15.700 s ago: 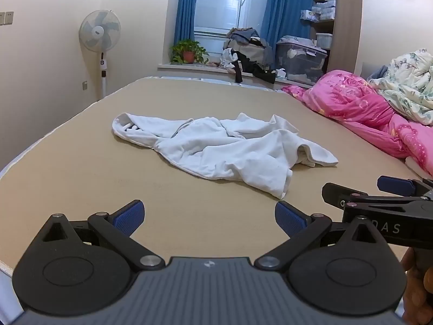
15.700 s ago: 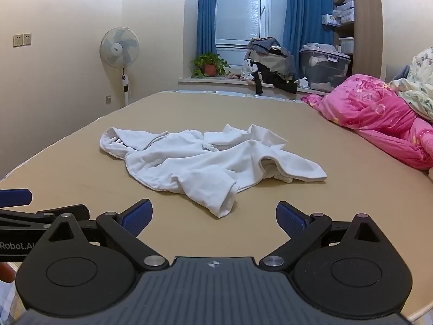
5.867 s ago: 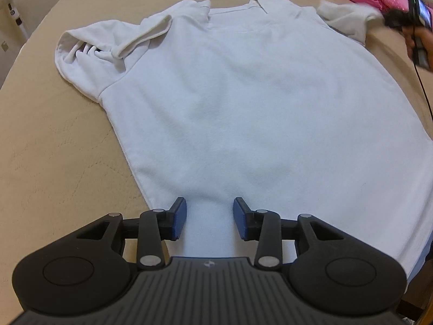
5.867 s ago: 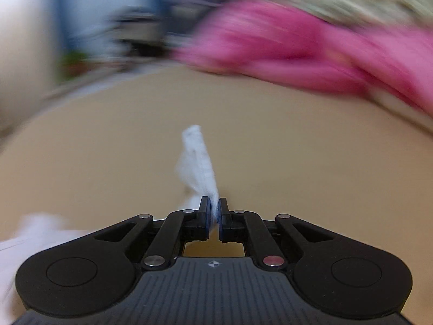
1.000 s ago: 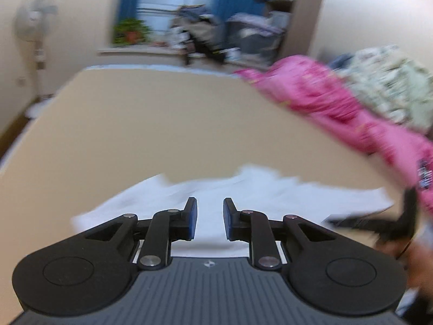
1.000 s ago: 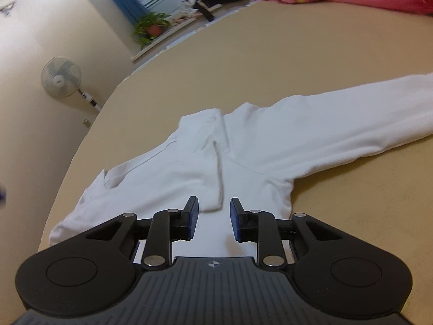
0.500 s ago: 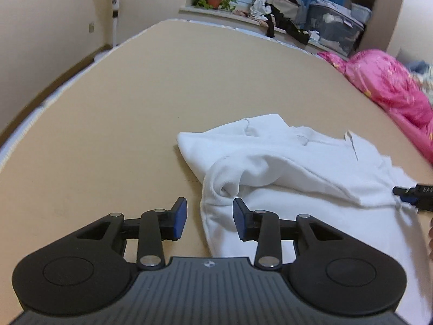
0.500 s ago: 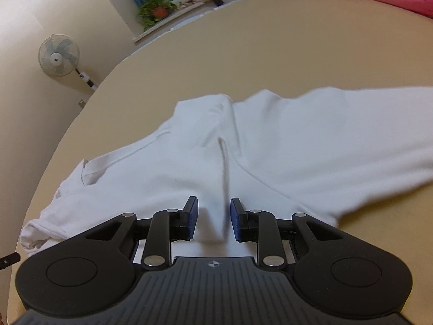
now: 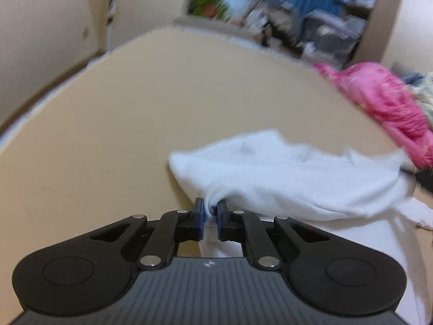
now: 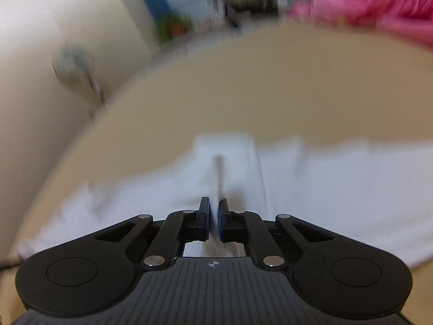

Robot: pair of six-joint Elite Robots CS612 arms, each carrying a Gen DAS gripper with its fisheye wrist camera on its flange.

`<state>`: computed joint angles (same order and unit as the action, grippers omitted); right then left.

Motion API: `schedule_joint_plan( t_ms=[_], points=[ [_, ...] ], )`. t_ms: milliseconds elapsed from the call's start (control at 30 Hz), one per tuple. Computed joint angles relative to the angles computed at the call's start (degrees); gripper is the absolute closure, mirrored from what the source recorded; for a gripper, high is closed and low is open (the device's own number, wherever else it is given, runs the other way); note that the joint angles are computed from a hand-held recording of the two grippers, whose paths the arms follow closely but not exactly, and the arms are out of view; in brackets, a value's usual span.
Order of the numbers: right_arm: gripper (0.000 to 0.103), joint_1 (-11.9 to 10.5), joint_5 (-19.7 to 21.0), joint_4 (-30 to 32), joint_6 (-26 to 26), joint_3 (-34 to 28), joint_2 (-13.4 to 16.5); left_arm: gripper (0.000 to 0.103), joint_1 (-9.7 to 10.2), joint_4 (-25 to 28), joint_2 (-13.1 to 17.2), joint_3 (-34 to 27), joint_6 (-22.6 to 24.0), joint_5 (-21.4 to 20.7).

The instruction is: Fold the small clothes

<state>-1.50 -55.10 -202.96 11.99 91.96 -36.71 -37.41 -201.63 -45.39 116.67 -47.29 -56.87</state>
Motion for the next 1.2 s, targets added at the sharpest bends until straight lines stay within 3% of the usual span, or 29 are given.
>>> schedule_joint_plan(
  t_ms=[67, 133, 233, 300, 367, 467, 567, 667, 733, 767, 833, 900, 967, 1000, 1033, 1133, 1200],
  points=[
    [0.097, -0.6, -2.0, -1.7, -1.7, 0.8, -1.9, 0.094, -1.29, -3.2, 0.1, 0.4, 8.8, 2.3],
    [0.097, -1.2, -2.7, 6.3, -5.9, 1.1, -2.9, 0.094, -2.54, 1.3, -0.2, 0.2, 19.2, 2.7],
    [0.097, -1.4, -6.2, 22.8, -8.1, 0.0, -2.0, 0.093, -2.36, 10.0, -0.4, -0.4, 21.7, -1.9],
    [0.096, -1.6, -6.4, 24.8, -7.5, -0.6, -1.4, 0.091, -2.59, 10.0, -0.6, -0.3, 24.0, -2.9],
    [0.090, -0.7, -9.9, 20.8, -7.7, -0.2, -1.7, 0.082, -2.25, 8.1, -1.4, 0.4, 22.3, -4.5],
    [0.076, -0.3, -14.0, 11.9, -7.3, 1.6, -2.6, 0.072, -1.05, -1.4, -1.5, 1.9, 17.8, -6.5],
    [0.075, -0.8, -11.1, 11.9, -5.9, 3.2, -4.6, 0.072, 0.93, -9.2, -0.7, 2.2, 9.7, -10.3],
    [0.074, -1.2, -8.3, 13.9, -7.0, 5.2, -7.1, 0.068, 2.74, -8.3, -0.2, 0.9, 0.2, -10.9],
    [0.064, -1.5, -5.0, 15.9, -11.6, 6.7, -8.5, 0.061, 4.20, -3.1, 0.3, -0.9, -4.5, -11.6],
    [0.059, -1.4, -4.4, 16.6, -14.1, 7.2, -8.7, 0.059, 4.77, -1.7, 0.7, -1.6, -6.3, -12.2],
    [0.058, -1.3, -4.2, 16.6, -17.6, 7.7, -8.4, 0.053, 6.11, -1.7, 2.5, -3.5, -8.9, -15.3],
    [0.058, -1.0, -5.1, 15.6, -16.9, 7.7, -7.2, 0.053, 6.88, -1.8, 4.0, -5.2, -11.0, -16.5],
    [0.058, -0.7, -5.8, 16.2, -14.3, 7.7, -6.4, 0.056, 7.04, -2.7, 5.2, -6.3, -10.6, -15.7],
    [0.058, -0.6, -6.3, 16.6, -13.0, 7.3, -6.0, 0.085, 7.41, -3.6, 5.7, -7.0, -9.3, -16.8],
    [0.058, -0.4, -6.4, 16.3, -12.6, 7.4, -5.8, 0.099, 7.27, -4.6, 6.4, -7.7, -7.9, -16.0],
    [0.058, 0.0, -6.1, 14.7, -16.0, 7.2, -4.9, 0.099, 5.53, -12.0, 6.6, -6.9, -4.4, -3.0],
    [0.058, 0.0, -7.1, 14.2, -17.0, 7.7, -4.8, 0.096, 5.24, -8.6, 5.6, -7.0, -2.9, -1.8]
  ],
)
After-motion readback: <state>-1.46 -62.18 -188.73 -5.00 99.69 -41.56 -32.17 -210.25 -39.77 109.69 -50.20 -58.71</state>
